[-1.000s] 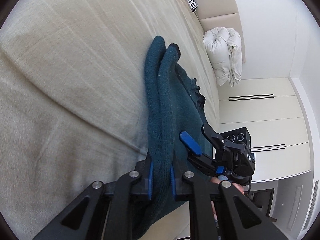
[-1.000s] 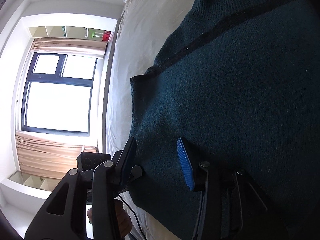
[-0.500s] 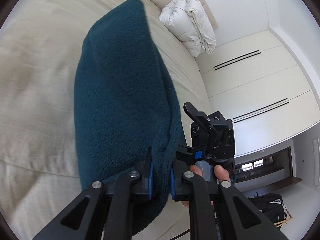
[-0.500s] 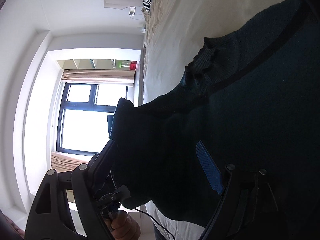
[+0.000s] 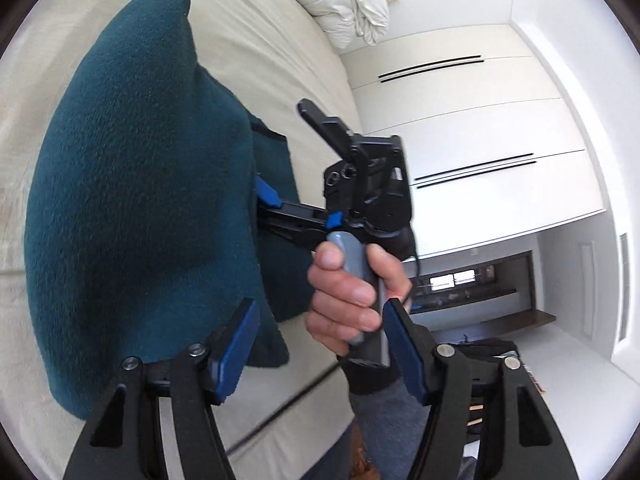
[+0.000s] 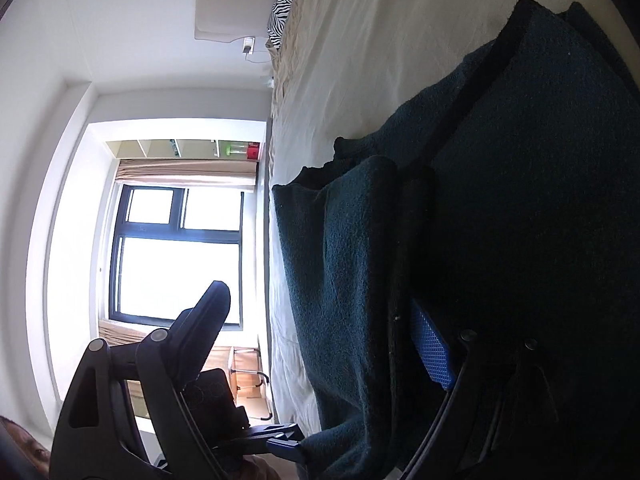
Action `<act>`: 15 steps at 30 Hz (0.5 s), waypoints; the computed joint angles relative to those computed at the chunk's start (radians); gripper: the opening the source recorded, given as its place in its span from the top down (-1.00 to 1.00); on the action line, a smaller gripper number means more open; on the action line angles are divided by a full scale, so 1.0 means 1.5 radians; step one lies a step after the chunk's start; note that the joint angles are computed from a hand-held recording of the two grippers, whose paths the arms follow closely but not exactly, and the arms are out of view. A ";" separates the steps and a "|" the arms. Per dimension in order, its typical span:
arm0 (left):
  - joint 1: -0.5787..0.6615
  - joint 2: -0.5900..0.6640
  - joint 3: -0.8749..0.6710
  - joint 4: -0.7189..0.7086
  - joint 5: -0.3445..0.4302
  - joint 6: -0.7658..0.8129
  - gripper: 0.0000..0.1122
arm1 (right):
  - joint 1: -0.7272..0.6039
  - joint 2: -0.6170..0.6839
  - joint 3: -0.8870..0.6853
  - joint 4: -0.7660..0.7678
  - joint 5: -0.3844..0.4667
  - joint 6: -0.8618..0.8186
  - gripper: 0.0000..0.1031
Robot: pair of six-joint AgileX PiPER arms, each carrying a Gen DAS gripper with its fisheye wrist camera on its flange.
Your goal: Fold small clothes
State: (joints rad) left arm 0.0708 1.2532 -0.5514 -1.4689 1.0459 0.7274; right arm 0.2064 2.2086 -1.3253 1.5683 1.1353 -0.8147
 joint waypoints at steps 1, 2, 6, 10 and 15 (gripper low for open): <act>0.038 -0.010 0.017 -0.005 0.047 0.025 -0.20 | 0.004 -0.003 -0.002 -0.009 -0.007 0.009 -0.66; 0.068 -0.025 0.032 0.005 0.069 0.036 -0.21 | 0.019 -0.010 0.012 -0.002 -0.018 0.002 -0.66; 0.136 -0.052 0.061 0.083 0.048 0.023 -0.21 | 0.038 -0.033 0.003 -0.061 -0.051 0.037 -0.65; 0.118 -0.029 0.069 0.047 0.001 0.066 -0.21 | 0.075 -0.038 -0.021 -0.108 -0.106 0.088 -0.56; 0.113 -0.037 0.067 0.045 -0.046 0.067 -0.21 | 0.125 -0.052 -0.029 -0.169 -0.171 0.145 -0.21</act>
State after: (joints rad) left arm 0.2398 1.1973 -0.4512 -1.4010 0.9770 0.8275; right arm 0.3938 2.1304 -1.3684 1.3149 0.8792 -0.5970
